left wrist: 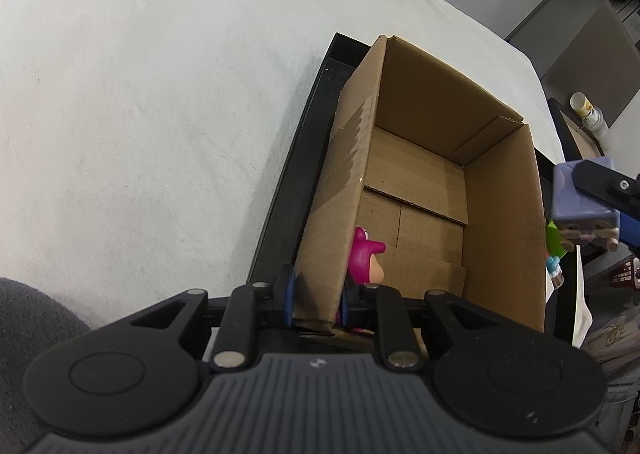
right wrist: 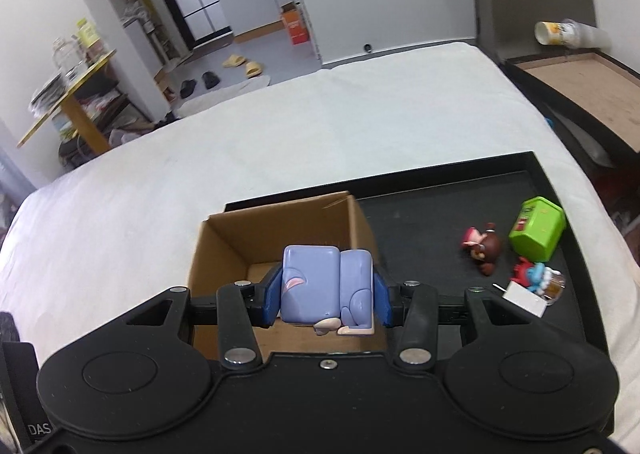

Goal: Organize rigid objects
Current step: 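Lift the lavender block figure and carry it over the cardboard box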

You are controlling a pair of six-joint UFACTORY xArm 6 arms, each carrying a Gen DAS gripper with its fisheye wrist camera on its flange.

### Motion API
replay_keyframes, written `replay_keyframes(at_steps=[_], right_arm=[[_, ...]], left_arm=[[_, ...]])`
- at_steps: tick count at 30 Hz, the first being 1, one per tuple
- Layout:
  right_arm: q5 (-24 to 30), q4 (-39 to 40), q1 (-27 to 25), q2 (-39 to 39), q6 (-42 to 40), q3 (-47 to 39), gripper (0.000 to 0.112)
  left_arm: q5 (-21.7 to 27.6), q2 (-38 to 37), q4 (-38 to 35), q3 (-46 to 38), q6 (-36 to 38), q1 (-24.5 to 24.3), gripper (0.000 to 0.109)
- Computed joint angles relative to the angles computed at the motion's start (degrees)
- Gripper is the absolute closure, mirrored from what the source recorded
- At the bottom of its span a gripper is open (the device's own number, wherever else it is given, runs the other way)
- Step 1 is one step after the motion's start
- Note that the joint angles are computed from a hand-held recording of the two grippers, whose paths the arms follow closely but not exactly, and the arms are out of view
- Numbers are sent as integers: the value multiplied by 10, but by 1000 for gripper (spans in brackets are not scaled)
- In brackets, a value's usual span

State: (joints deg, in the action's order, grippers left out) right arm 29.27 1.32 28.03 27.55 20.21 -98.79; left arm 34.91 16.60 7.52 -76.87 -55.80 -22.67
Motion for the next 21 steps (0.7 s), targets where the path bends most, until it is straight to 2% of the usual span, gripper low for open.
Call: replay_keyframes(at_steps=[14,21], right_arm=[[40,20,27,37,-45,-47,68],[66,37,35,67,-75,-85,68]], left_arm=[[-2,-4,-22,8,21,4,88],[-7,-3,-25,11,3,4,88]])
